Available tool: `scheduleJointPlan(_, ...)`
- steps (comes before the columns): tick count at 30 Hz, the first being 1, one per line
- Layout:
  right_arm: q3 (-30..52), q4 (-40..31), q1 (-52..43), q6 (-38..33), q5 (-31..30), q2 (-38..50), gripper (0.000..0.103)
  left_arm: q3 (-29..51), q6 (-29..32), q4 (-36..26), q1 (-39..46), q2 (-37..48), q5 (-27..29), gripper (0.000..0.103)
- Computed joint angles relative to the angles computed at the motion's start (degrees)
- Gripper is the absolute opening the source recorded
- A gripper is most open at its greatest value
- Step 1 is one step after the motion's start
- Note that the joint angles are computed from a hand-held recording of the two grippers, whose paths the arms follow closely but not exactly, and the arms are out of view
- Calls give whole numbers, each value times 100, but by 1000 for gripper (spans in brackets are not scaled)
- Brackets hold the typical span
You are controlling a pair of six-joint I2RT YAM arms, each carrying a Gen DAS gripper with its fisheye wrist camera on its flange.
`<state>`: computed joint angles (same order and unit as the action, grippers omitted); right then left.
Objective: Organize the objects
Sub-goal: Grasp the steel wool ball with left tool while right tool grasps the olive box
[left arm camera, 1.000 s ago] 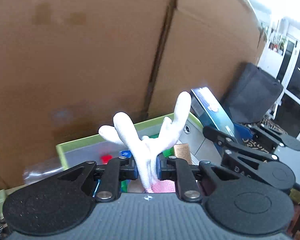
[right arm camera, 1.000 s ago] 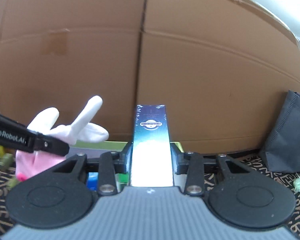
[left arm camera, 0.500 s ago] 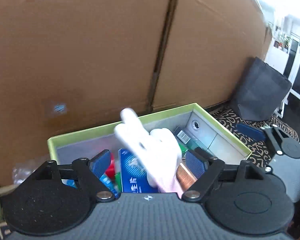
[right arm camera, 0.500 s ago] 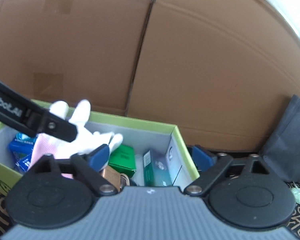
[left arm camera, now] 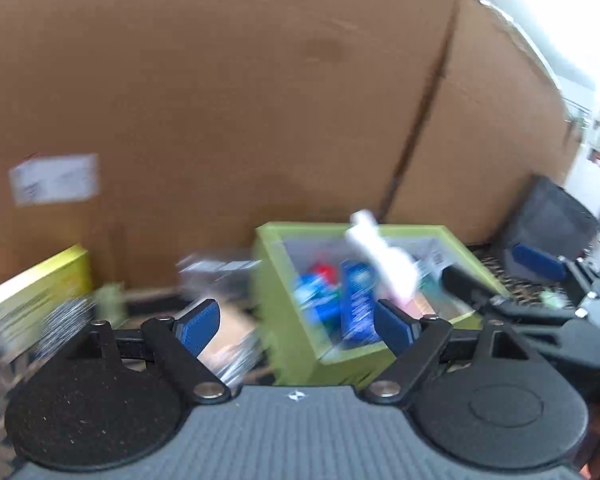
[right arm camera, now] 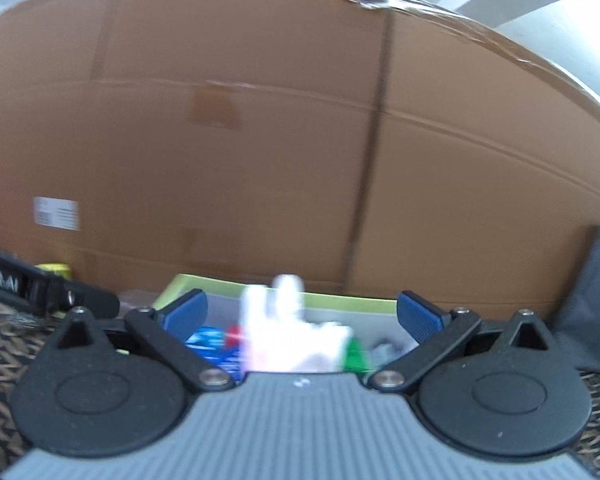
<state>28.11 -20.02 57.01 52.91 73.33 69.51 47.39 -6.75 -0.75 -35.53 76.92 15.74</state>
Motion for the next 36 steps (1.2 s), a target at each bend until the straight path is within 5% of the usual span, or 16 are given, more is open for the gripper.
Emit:
scheduleJointPlan(7,510,1897,496,-1109,-674,1230,103,-1009,-17,18,1458,-507,-25,87)
scheduleJointPlan(14,1354,3134,85,-2139,-1955,2677,103,-1043,-79,93,2583,-111,395,87)
scheduleJointPlan(20,2034,3039,-196,-2053,-2452,3443,103,-708,167,664,2268,707,108,87)
scheduleJointPlan(29,2469,2552,-391,-1748,-2598,3910,101,459,419,343,1713,1969,-285,79)
scheduleJointPlan(32,2620,2472,-447,-1664,-2580,4074,99,711,403,419,1586,2257,-624,69)
scheduleJointPlan(34,2687,2454,-488,-1677,-2593,4154,98,832,529,449,1572,2376,-635,54)
scheduleJointPlan(35,2711,2462,-506,-1691,-2600,4188,96,897,629,403,1592,2421,-553,37)
scheduleJointPlan(36,2750,2449,-531,-1695,-2614,4226,95,906,705,383,1604,2409,-518,33)
